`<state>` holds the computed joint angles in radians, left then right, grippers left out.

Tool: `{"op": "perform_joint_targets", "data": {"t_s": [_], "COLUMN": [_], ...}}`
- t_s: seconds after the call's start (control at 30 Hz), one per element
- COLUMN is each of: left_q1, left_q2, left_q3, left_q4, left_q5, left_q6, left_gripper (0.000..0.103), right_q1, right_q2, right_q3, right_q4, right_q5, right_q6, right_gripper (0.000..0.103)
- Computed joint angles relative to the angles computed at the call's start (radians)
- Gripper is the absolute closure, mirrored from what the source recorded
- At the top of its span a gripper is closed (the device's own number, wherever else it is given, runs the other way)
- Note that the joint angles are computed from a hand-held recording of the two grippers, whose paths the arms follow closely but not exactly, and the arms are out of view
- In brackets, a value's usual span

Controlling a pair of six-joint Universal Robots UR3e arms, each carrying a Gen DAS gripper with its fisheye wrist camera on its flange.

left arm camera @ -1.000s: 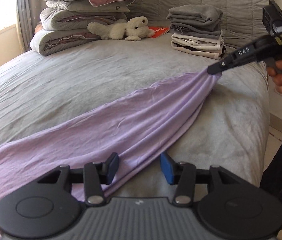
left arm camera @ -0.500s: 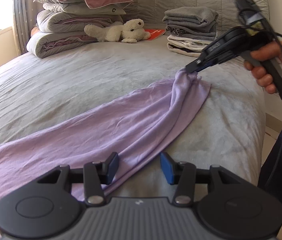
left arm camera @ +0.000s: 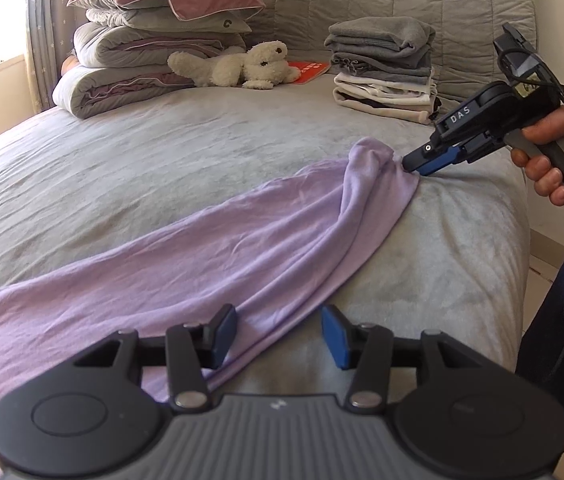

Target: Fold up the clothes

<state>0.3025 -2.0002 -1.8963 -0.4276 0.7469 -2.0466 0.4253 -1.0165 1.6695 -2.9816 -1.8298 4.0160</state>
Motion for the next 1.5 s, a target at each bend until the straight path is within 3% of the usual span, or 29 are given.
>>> {"op": "perform_joint_targets", "data": {"t_s": [0.13,0.27,0.5,0.9,1.07,1.17,1.23,1.43,1.5], "left_q1": [0.000,0.004,0.028,0.041,0.043,0.039,0.039,0.041,0.042], "left_q2": [-0.002,0.005,0.024,0.027,0.029,0.028,0.027,0.024,0.023], "left_q3": [0.006,0.008,0.041,0.069,0.065,0.071,0.075,0.085,0.088], "left_q4": [-0.006,-0.026,-0.166,-0.255,-0.261,-0.268,-0.274,-0.293,-0.299], "left_q5": [-0.001,-0.002,-0.019,-0.030,-0.031,-0.029,-0.030,-0.032,-0.033], "left_q6": [0.001,0.008,0.058,0.104,0.108,0.100,0.099,0.103,0.104], "left_gripper": [0.054,0.054,0.054,0.054,0.052,0.050,0.049,0.049,0.049], "right_q1": [0.006,0.034,0.080,0.078,0.140,0.131,0.110,0.057,0.068], "right_q2": [0.012,-0.015,-0.098,-0.051,-0.028,0.007,0.039,0.117,0.135], "right_q3": [-0.033,0.018,0.149,-0.012,-0.054,-0.069,-0.120,-0.287,-0.321], "right_q4": [0.046,-0.019,-0.136,0.170,0.169,0.034,0.028,0.190,0.215], "right_q5": [-0.011,-0.069,-0.137,-0.105,-0.303,-0.258,-0.198,-0.095,-0.107], "right_q6": [-0.021,-0.011,0.010,-0.067,-0.082,-0.138,-0.150,-0.116,-0.131], "right_gripper": [0.100,0.100,0.101,0.098,0.075,0.072,0.072,0.071,0.083]}}
